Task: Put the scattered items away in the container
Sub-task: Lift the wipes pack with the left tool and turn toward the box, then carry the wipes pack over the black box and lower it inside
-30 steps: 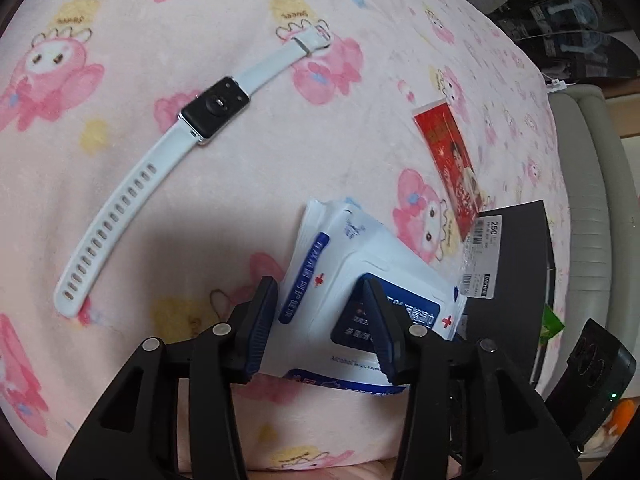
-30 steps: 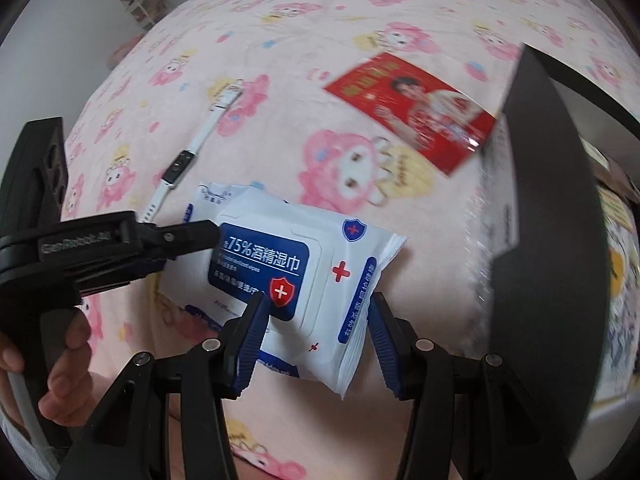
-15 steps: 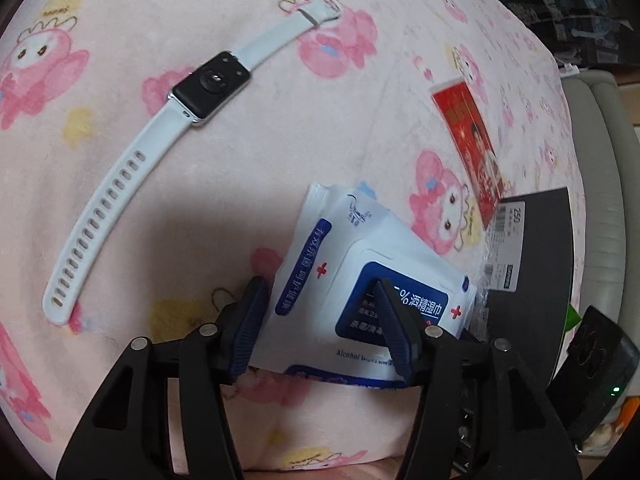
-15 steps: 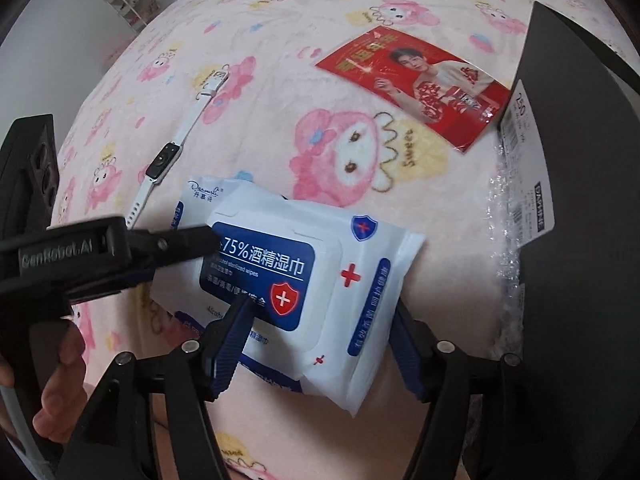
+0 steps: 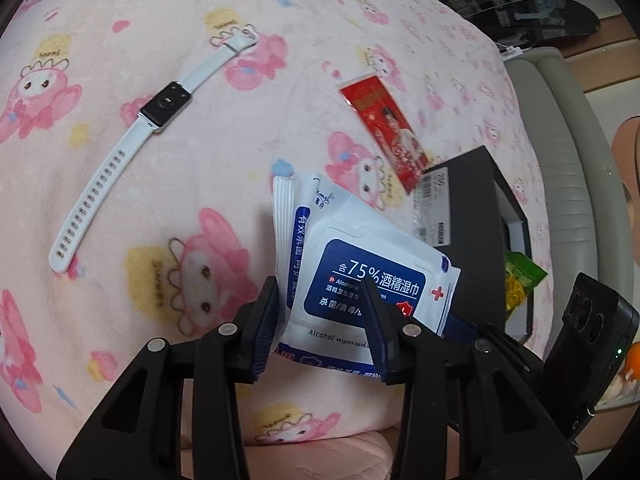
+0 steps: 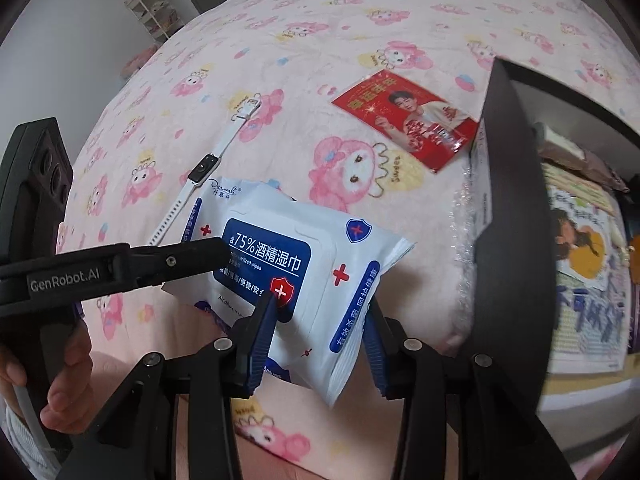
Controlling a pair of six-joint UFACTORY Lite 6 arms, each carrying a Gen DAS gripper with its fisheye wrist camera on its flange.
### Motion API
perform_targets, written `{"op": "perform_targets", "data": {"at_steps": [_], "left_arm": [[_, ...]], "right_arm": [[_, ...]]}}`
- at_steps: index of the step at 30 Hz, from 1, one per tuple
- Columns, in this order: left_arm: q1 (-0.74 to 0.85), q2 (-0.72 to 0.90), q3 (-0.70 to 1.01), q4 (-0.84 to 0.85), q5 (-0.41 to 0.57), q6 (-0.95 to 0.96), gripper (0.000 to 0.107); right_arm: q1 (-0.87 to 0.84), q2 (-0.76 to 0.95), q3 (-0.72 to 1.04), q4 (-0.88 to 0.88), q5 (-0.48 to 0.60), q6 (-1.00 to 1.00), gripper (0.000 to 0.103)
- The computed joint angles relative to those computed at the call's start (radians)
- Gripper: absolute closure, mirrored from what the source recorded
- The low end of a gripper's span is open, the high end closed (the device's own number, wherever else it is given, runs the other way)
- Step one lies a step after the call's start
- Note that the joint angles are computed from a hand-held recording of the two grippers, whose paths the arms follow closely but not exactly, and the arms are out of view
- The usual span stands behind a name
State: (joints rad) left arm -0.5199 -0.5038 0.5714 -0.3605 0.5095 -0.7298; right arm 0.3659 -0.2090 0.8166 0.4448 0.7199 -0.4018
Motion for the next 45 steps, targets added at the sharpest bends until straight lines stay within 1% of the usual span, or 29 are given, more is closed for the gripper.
{"op": "perform_targets", "data": {"at_steps": [7, 10, 12, 15, 18, 20, 23, 28, 31, 34, 40, 45], "left_arm": [[-0.16, -0.044, 0.008, 0.224, -0.025, -0.281, 0.067], [-0.194, -0.06, 0.022, 0.257, -0.023, -0.323, 0.067], [-0.243, -0.068, 0.047, 0.336, -0.016, -0.407, 0.067], [-0.339, -0.064, 0.097, 0.488, 0.009, -0.584, 0.067], [-0.429, -0.017, 0.173, 0.619, 0.06, -0.734, 0.067], [-0.477, 0.028, 0.234, 0.682, 0.098, -0.802, 0.067], [-0.518, 0.089, 0.315, 0.73, 0.134, -0.851, 0.067], [-0.581, 0.21, 0.481, 0.801, 0.187, -0.897, 0.067], [-0.605, 0.305, 0.604, 0.822, 0.224, -0.887, 0.067], [-0.599, 0.392, 0.704, 0.809, 0.24, -0.847, 0.067], [-0.559, 0.551, 0.892, 0.758, 0.268, -0.746, 0.067], [-0.515, 0.672, 1.065, 0.71, 0.284, -0.644, 0.067]], "right_arm": [[-0.042, -0.112, -0.02, -0.014, 0.059, -0.012, 0.065], [-0.07, -0.157, -0.022, -0.012, 0.097, -0.029, 0.065], [-0.108, -0.186, -0.02, -0.001, 0.13, -0.057, 0.065], [-0.202, -0.211, -0.004, 0.052, 0.2, -0.145, 0.065], [-0.297, -0.22, 0.021, 0.102, 0.271, -0.234, 0.065], [-0.352, -0.232, 0.029, 0.126, 0.31, -0.284, 0.065], [-0.444, -0.25, 0.041, 0.158, 0.374, -0.36, 0.065], [-0.629, -0.218, 0.119, 0.22, 0.494, -0.495, 0.065], [-0.721, -0.177, 0.172, 0.25, 0.546, -0.559, 0.065], [-0.794, -0.119, 0.228, 0.275, 0.585, -0.608, 0.064], [-0.836, 0.008, 0.351, 0.288, 0.591, -0.641, 0.064], [-0.849, 0.145, 0.523, 0.298, 0.615, -0.625, 0.064]]}}
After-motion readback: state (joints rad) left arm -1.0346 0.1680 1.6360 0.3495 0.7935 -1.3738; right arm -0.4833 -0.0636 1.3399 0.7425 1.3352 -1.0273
